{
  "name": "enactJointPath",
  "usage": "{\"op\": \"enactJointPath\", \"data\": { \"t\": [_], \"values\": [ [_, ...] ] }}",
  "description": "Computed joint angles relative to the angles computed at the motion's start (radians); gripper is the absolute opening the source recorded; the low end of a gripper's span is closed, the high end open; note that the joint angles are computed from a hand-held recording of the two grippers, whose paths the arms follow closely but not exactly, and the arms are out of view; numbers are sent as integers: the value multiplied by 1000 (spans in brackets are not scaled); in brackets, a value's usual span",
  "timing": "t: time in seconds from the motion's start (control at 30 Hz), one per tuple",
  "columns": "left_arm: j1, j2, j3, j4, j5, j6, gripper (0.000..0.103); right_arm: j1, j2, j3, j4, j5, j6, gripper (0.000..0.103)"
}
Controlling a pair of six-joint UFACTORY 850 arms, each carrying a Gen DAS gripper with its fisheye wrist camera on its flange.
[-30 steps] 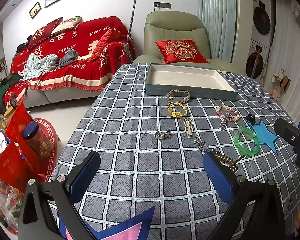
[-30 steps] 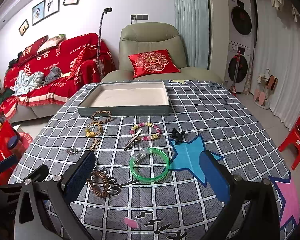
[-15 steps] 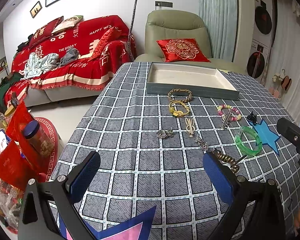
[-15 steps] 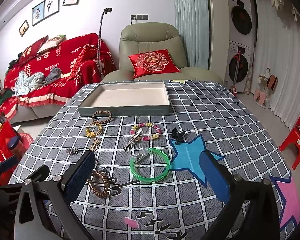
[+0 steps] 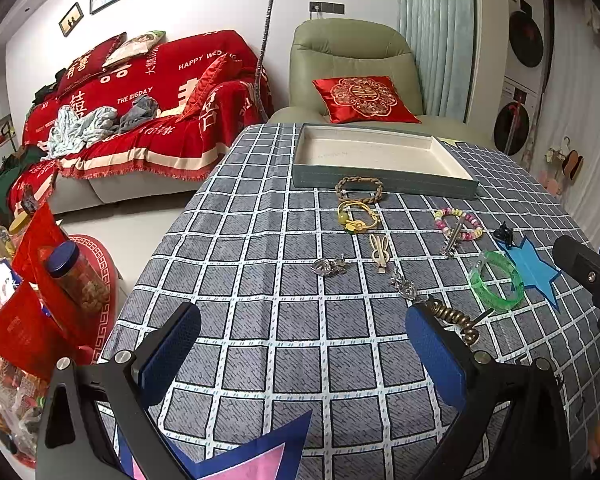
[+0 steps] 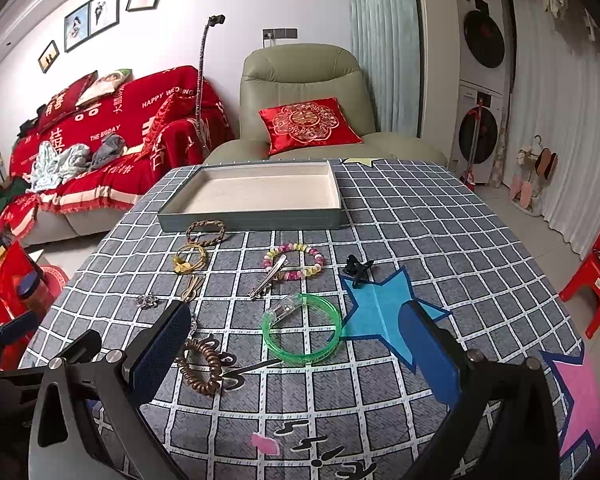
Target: Organize jewelry
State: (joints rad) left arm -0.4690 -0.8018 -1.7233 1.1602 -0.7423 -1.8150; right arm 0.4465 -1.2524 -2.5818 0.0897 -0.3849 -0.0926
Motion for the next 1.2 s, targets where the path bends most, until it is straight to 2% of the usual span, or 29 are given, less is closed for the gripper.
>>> {"op": "enactJointPath", "data": {
  "t": [0.6, 0.77, 1.2],
  "values": [
    [-1, -6, -8, -16, -5, 13, 103, -1, 2, 4, 8, 0, -7, 103],
    [-1, -6, -10, -21, -6, 17, 103, 2, 29, 55, 19, 22, -15, 103],
    [1, -4, -5, -26, -6, 15, 103, 1, 14, 29, 17, 7, -11, 103]
  ]
}}
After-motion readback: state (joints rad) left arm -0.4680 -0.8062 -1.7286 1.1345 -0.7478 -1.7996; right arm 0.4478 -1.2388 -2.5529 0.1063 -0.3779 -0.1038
